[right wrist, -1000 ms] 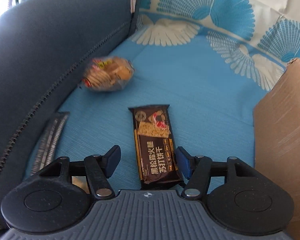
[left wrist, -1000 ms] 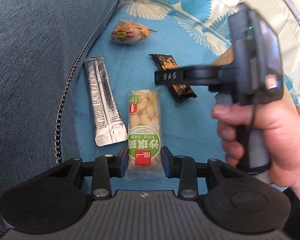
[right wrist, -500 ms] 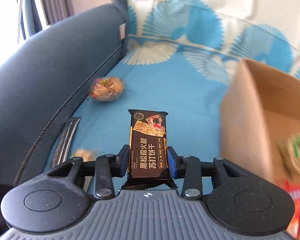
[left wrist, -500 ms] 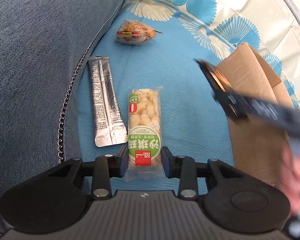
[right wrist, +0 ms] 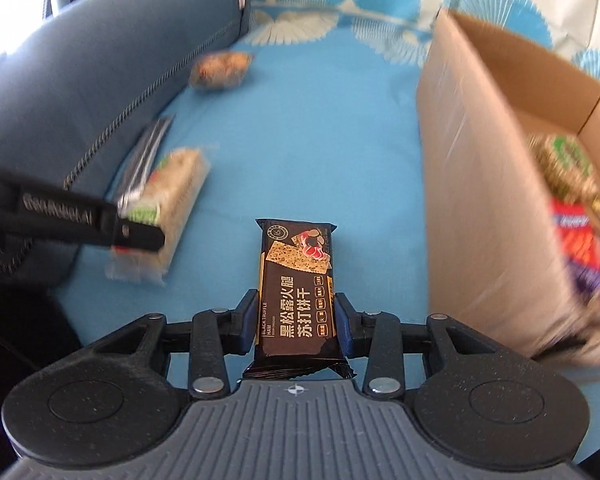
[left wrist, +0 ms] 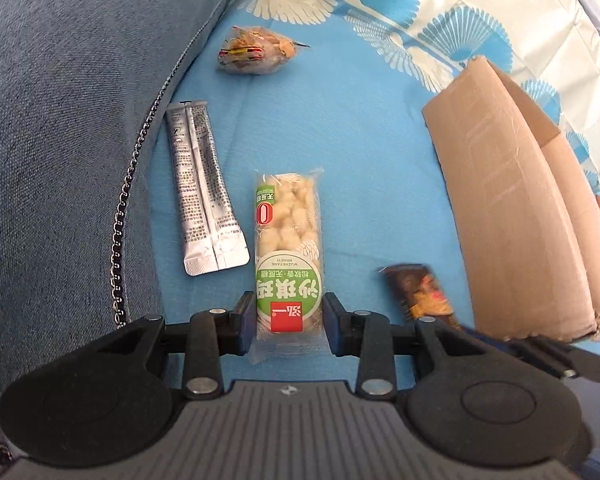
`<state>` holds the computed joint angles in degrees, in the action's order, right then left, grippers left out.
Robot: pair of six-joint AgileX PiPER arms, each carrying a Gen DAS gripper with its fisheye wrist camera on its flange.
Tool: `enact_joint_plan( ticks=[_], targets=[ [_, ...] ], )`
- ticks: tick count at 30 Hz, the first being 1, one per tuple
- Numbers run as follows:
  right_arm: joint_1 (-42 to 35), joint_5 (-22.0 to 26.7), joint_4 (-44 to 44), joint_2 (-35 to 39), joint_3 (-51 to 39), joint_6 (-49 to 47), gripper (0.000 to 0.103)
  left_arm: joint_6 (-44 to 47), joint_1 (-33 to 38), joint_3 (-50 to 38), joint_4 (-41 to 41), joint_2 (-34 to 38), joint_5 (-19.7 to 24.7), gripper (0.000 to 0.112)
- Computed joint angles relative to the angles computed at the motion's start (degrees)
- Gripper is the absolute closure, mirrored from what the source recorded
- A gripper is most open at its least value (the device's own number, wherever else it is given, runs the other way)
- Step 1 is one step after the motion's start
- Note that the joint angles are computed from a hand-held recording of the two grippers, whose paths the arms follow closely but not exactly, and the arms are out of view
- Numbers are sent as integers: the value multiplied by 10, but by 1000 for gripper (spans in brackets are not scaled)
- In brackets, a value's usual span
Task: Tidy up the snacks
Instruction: 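Lift the white bar and dark cracker packet and carry both over the box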
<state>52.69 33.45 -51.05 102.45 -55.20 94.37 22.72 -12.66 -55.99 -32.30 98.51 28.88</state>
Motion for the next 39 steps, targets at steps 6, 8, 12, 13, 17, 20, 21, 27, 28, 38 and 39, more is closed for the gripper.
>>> enact_joint_plan(
  ticks=[6,8,12,13,17,20,21,27,28,38,39],
  targets=[
    [5,-30,13,16,1,-12,62,2,-9,-2,20,0,17,73],
    [3,-39,17,12,6,-16,61,-6,-14,3,29,-5,18,73],
    [3,-49,-17,3,18,20,60,-26,-25,19,53,-16,10,72],
    [2,-51,-29,3,19,33,59,-34,-28,21,62,-20,7,72],
    [-9,-72,-45,5,29,61,57,-39,-37,31,68,-35,-6,67],
    [-17,-83,-39,11,28,56,56,-81,-54,34,110,-36,-15,67],
    [-17,-82,-41,13,28,57,56,-91,-58,32,122,-36,-17,67],
    [-10,-71,-53,15,27,57,61,-136,-85,20,194,-29,-20,64],
    [-4,-65,-63,15,29,67,62,-138,-87,20,200,-29,-21,63],
    [-4,-55,-34,25,15,49,62,-95,-72,-3,147,2,-6,55],
    [-1,-47,-30,30,9,41,62,-97,-71,-8,145,6,-2,55]
  ],
)
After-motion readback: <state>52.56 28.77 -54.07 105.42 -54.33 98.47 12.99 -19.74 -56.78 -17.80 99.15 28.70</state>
